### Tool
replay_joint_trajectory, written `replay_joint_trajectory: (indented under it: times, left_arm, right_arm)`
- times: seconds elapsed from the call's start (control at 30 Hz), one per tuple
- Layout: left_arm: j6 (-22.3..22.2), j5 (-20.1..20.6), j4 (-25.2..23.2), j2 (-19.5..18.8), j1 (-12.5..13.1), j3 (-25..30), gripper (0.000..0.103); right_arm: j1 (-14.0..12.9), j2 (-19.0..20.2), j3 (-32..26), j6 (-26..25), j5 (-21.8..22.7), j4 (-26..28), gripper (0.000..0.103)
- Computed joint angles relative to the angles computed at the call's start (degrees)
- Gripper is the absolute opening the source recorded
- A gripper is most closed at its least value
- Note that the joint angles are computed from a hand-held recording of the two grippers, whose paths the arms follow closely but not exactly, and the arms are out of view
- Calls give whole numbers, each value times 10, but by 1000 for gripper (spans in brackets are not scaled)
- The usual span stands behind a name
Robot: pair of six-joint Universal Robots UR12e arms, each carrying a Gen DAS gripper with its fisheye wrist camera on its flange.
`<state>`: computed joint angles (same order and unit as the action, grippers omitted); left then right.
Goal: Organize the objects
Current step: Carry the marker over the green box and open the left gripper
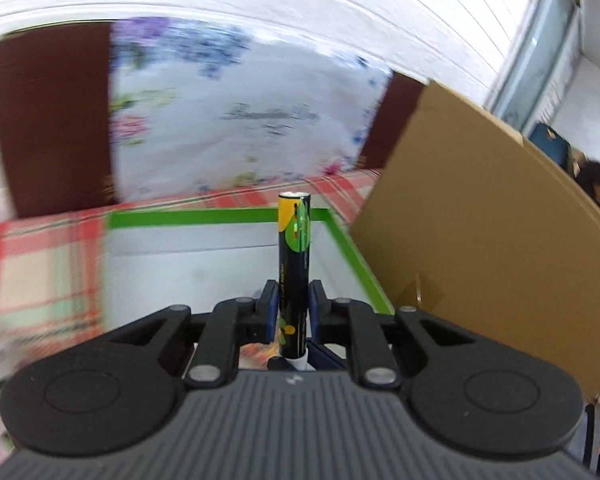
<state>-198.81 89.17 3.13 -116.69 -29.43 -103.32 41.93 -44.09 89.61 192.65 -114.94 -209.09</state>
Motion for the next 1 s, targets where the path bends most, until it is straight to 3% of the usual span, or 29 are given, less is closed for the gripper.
replay_joint_trajectory:
  times: [0.17,0.27,0.33,0.7,0.8,1.0]
  left_arm:
    - [25,-19,-50,-50,-7,63,18]
    - [37,15,-82,-69,-15,85,22]
    - [42,35,-92,-74,-18,89,22]
    - [42,175,-62,-20,-41,9,29]
    - [30,204,-59,-5,-46,-15,30]
    - [2,264,-52,16,-57,-60,38]
  right_arm:
    - [-19,3,14,51,-39,22,21]
    - [-22,4,24,82,-62,29,40]
    - [-22,4,28,95,-70,24,43]
    - [7,-8,54,103,-93,5,43]
    - [0,-15,46,115,-83,20,43]
    - [16,-34,73,148,-90,30,49]
